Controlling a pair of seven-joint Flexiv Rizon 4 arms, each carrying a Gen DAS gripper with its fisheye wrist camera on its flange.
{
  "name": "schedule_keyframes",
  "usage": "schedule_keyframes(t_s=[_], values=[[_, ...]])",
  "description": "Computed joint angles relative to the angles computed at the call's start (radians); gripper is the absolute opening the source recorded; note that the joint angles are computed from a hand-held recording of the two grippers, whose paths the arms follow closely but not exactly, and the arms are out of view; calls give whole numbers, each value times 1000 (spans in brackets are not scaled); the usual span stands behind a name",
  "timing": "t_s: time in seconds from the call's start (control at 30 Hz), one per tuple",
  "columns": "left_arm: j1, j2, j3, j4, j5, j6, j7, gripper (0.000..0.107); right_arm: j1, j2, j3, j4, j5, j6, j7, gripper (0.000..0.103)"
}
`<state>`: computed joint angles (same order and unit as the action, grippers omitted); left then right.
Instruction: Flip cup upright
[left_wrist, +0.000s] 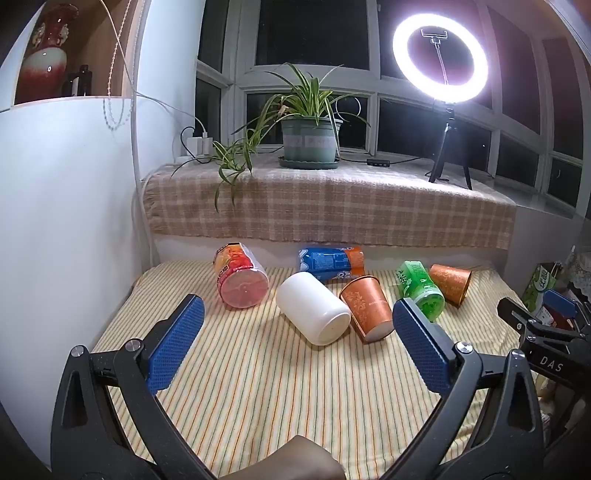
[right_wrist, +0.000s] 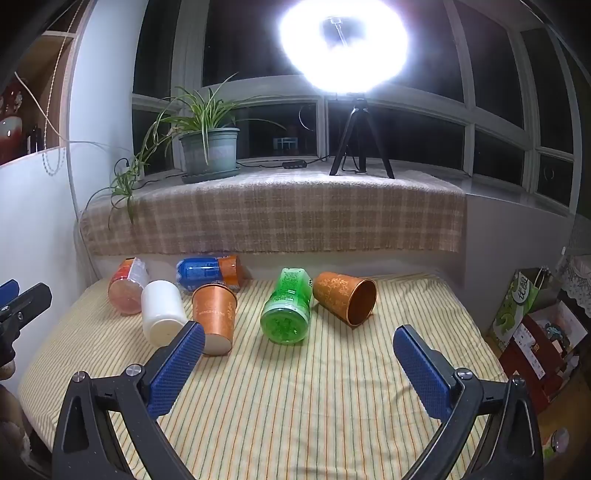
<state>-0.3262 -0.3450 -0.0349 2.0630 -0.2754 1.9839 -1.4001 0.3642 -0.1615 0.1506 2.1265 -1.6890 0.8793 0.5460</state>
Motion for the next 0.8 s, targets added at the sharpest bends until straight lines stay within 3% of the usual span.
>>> schedule_keyframes(t_s=[0.8], values=[[-8, -4, 6, -2, -4, 0, 2, 103, -4, -9, -4, 0, 3, 14, 2, 103]])
